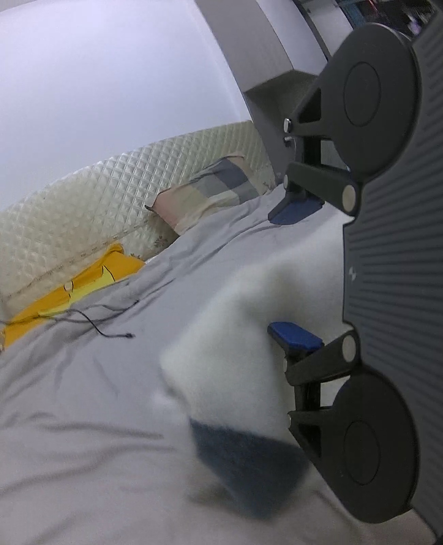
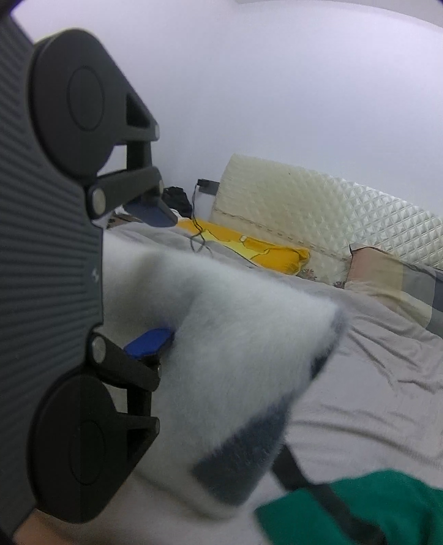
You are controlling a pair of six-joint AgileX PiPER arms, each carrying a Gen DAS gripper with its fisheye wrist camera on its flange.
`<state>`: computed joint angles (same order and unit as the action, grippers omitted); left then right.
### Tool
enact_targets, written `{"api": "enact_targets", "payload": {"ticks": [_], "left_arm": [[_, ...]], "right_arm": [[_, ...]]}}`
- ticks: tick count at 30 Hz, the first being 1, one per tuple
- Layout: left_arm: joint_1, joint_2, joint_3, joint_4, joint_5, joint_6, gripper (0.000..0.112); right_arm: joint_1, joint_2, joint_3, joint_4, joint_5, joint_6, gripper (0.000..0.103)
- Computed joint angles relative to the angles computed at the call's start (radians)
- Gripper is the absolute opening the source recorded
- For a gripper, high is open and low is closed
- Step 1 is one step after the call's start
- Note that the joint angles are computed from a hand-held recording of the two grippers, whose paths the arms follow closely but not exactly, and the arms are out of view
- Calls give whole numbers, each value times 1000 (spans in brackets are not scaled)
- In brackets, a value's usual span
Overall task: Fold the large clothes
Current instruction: 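Open both grippers and smooth the folded sweater on the bed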
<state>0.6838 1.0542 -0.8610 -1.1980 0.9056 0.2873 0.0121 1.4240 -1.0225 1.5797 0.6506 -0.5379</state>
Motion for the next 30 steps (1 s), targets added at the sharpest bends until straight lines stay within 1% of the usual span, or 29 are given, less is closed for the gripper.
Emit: {"api": "enact_targets", "payload": {"ticks": [2, 5, 7, 9, 11, 13, 14, 17, 18, 21, 23, 24, 26, 30], "left_arm": [[-95, 105, -73, 22, -101, 7, 69], [-182, 222, -159, 90, -187, 23, 69], [-239, 262, -187, 144, -249, 64, 69], [-305, 274, -184, 212, -344, 90, 69], [-363, 273, -156, 275, -436, 104, 69], [-411, 291, -146, 357, -501, 84, 69], [-429, 300, -140, 405, -518, 62, 69], [-481, 392, -188, 644, -552, -108, 69], [-491, 424, -205, 696, -559, -140, 69], [-515, 507, -249, 817, -587, -200, 70], [-525, 537, -246, 873, -632, -252, 71], [-531, 553, -249, 921, -647, -282, 71], [-545, 581, -263, 1004, -667, -343, 71], [-541, 591, -265, 979, -675, -317, 72]], "right_arm": [[31, 69, -65, -19, -48, 6, 69], [66, 162, -162, -97, -112, 41, 69], [75, 204, -197, -121, -125, 20, 69], [80, 231, -217, -130, -120, -31, 69], [98, 256, -251, -234, -150, -11, 69], [125, 276, -282, -387, -191, 55, 67], [136, 289, -299, -455, -203, 85, 67], [170, 349, -382, -674, -198, 196, 67], [186, 369, -411, -757, -204, 239, 67], [242, 431, -489, -1005, -229, 355, 67], [269, 482, -537, -1137, -246, 417, 67], [274, 507, -556, -1157, -250, 427, 67], [273, 541, -576, -1135, -271, 395, 67], [268, 541, -562, -1102, -294, 328, 67]]}}
